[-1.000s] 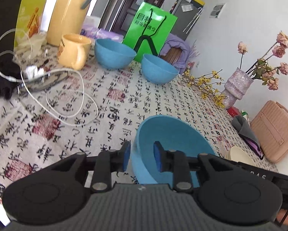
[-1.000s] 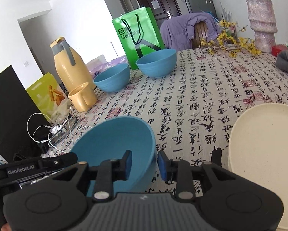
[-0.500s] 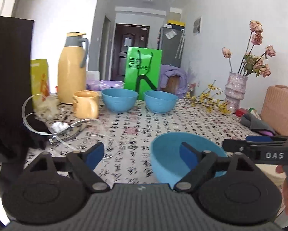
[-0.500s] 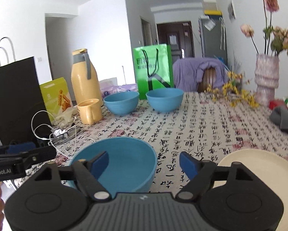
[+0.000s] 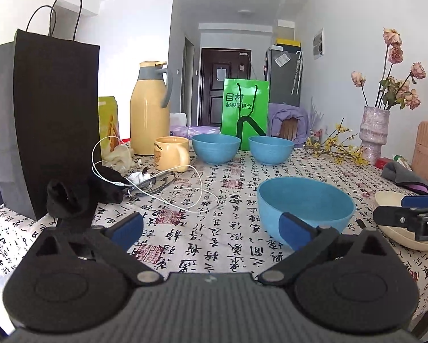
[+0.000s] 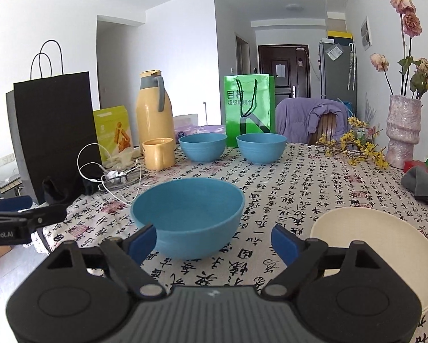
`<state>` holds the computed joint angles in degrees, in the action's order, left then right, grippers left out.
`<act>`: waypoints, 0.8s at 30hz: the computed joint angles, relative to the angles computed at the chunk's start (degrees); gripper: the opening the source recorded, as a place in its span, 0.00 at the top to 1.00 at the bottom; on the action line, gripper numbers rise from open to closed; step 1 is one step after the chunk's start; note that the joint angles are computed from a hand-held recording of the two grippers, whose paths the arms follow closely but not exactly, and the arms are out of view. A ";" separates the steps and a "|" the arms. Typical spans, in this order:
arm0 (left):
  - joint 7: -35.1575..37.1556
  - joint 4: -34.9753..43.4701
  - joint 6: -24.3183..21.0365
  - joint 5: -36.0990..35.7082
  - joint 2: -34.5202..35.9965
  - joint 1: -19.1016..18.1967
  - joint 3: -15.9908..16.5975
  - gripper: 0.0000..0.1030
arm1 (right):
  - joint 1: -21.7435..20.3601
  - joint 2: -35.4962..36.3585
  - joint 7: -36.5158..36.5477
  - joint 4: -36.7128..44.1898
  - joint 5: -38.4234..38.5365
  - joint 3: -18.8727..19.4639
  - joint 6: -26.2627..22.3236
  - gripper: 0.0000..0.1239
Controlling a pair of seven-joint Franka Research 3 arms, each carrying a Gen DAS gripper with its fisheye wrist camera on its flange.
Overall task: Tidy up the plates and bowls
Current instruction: 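Withdraw both tools and move them toward the remaining blue bowls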
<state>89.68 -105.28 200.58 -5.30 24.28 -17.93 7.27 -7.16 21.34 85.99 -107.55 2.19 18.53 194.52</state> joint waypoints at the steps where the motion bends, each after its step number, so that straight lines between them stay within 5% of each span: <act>1: 0.35 -0.01 0.44 -0.33 0.02 -0.53 0.44 0.00 | -0.68 -0.09 0.20 -0.32 -0.30 0.68 0.37 0.30; 12: -1.37 3.80 -2.03 2.94 1.74 3.40 -3.13 0.00 | -1.78 0.70 2.48 0.98 -3.14 1.15 0.73 0.30; 15: -3.99 7.22 -4.40 7.44 3.14 6.69 -5.73 0.00 | -7.06 2.36 3.61 3.08 -5.59 6.65 -0.57 0.30; 18: -6.76 13.60 -10.43 13.14 5.57 14.70 -14.13 0.00 | -15.56 5.42 2.69 7.66 -7.44 16.38 -6.19 0.30; 22: -3.42 25.60 -20.28 16.92 12.12 26.61 -29.63 0.00 | -14.73 8.30 1.05 18.47 -3.68 16.02 -18.42 0.30; 24: -0.21 33.67 -25.03 15.70 16.37 27.50 -32.38 0.00 | -17.26 12.56 -2.72 26.10 -0.35 20.62 -25.47 0.30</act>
<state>89.47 -71.61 175.55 10.40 40.65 9.58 -25.11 -24.43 33.90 83.27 -81.46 1.84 39.16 169.06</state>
